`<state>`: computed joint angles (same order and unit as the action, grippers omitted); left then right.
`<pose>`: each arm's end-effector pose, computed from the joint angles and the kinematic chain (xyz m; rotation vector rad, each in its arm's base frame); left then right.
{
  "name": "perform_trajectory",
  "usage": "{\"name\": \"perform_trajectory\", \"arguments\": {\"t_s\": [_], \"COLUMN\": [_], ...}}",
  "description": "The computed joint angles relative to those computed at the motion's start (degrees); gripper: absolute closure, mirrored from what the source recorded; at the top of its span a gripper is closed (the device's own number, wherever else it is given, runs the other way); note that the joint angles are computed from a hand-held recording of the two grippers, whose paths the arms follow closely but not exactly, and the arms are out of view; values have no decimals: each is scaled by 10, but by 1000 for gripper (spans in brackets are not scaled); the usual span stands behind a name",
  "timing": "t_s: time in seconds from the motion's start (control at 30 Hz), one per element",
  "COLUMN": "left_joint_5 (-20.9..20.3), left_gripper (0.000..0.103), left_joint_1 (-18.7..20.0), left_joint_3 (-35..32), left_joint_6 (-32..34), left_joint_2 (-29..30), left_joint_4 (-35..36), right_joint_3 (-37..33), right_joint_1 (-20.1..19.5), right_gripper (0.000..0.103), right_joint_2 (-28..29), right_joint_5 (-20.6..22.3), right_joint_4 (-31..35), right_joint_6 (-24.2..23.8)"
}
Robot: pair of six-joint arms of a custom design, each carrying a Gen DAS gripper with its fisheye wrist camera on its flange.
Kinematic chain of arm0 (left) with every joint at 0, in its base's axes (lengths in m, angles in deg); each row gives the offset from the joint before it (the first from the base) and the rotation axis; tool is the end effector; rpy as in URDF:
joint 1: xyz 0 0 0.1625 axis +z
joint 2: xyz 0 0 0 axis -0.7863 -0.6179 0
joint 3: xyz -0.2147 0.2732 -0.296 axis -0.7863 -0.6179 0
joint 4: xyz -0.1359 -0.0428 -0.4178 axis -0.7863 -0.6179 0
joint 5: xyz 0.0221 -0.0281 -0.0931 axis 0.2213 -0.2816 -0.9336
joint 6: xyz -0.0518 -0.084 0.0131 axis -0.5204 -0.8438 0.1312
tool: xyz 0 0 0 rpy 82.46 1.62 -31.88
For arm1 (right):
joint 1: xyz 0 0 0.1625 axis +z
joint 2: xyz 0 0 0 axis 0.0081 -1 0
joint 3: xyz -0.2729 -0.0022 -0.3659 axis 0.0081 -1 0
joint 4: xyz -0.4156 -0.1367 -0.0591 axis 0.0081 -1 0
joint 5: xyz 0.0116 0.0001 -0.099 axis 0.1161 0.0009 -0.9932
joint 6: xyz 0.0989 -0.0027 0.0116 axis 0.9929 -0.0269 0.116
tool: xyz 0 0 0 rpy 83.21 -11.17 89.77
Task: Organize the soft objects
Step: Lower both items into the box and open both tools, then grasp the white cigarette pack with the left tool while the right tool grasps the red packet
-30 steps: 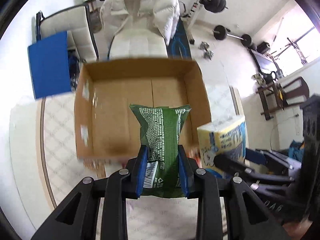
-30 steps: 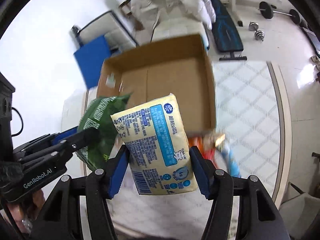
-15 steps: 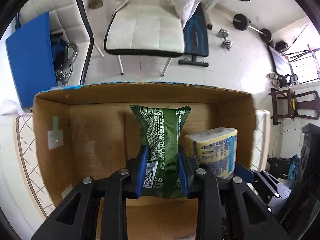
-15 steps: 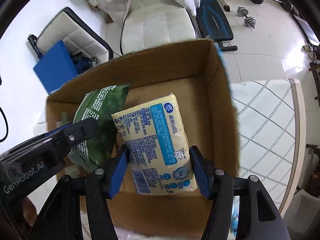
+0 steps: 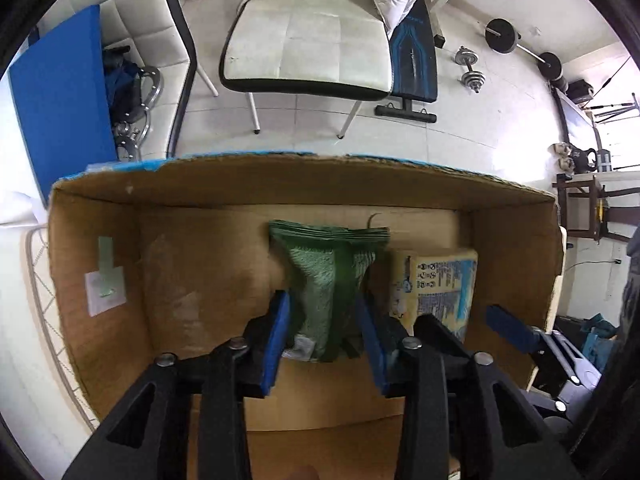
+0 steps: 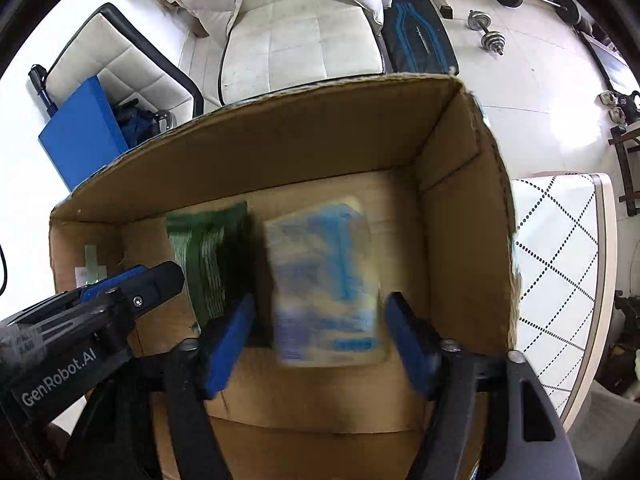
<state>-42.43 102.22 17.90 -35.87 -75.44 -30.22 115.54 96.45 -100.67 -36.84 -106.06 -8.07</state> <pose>-0.3799 -0.7366 0.1211 -0.2677 2.5300 -0.0933 0.1707 -0.7731 0.2434 0.1255 -2.5247 -0.0522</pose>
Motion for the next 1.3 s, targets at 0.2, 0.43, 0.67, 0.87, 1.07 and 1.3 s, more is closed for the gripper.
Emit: {"name": "perform_trajectory", "arguments": {"t_s": [0.2, 0.43, 0.67, 0.87, 1.07, 1.3], "left_joint_5": [31, 48, 50, 60, 66, 54], "left_gripper": [37, 7, 7, 7, 7, 7], "left_joint_1": [-12, -32, -63, -96, -141, -200], "left_joint_3": [23, 98, 163, 189, 228, 313], "left_joint_6": [-14, -41, -69, -95, -136, -226], "left_joint_2": [-20, -68, -112, -142, -193, -258], "left_joint_4": [18, 23, 11, 10, 6, 44], "right_joint_3": [20, 90, 154, 194, 233, 294], "right_joint_1": [12, 27, 38, 55, 74, 56], "right_gripper": [15, 6, 5, 5, 5, 5], "right_joint_2": [-19, -70, -122, -172, -240, -338], "right_joint_5": [-16, -48, -48, -37, -17, -5], "right_joint_4": [10, 3, -8, -16, -29, 4], "right_joint_6": [-8, -27, -34, -41, -54, -41]}}
